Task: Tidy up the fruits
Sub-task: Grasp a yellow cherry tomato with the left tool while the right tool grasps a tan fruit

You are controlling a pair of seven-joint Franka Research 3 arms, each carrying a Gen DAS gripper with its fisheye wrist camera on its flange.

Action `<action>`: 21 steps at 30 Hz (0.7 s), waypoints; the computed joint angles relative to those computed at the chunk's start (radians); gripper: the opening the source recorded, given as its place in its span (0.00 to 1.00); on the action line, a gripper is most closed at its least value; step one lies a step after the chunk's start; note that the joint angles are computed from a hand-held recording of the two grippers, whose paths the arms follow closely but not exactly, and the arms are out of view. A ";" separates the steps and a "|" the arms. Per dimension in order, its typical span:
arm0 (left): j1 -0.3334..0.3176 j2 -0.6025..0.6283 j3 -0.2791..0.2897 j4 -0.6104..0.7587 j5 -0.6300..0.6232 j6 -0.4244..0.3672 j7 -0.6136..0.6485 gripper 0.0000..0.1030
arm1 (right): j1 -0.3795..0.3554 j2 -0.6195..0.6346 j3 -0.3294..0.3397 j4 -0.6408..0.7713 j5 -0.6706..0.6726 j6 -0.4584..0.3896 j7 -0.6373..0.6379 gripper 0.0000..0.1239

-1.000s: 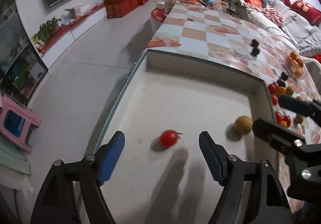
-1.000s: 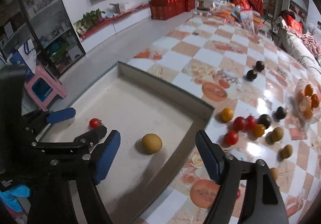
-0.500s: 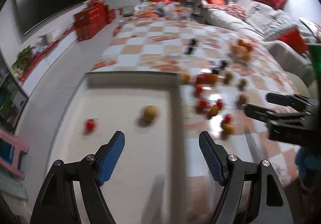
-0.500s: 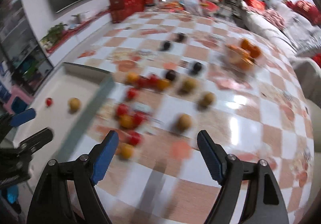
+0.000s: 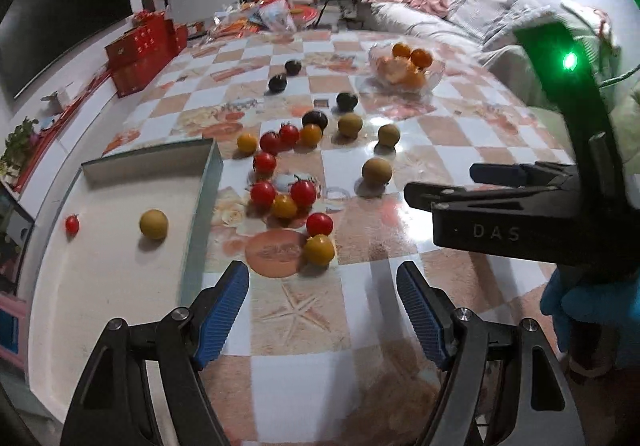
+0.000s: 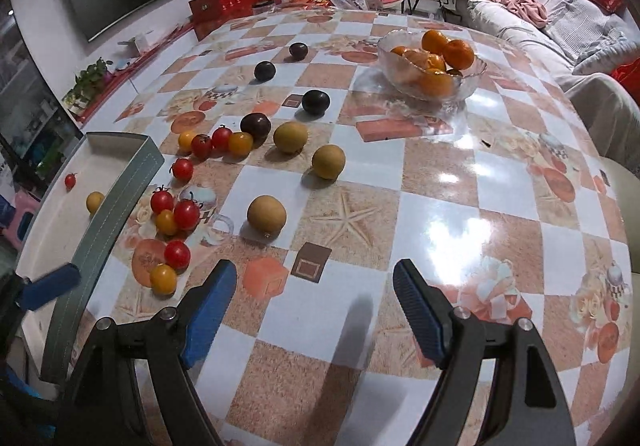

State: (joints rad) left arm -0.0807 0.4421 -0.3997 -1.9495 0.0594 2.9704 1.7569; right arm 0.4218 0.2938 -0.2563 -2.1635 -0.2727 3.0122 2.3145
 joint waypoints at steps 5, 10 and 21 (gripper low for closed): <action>-0.108 0.045 0.107 0.044 0.082 0.023 -0.109 0.75 | -0.072 0.037 0.081 0.023 0.112 0.027 -0.120 0.67; -0.091 0.087 0.092 0.089 0.097 -0.005 -0.146 0.75 | -0.063 0.075 0.084 0.064 0.178 0.035 -0.215 0.67; -0.100 0.139 0.094 0.152 0.134 -0.067 -0.178 0.54 | -0.007 0.163 0.035 0.175 0.238 0.001 -0.302 0.44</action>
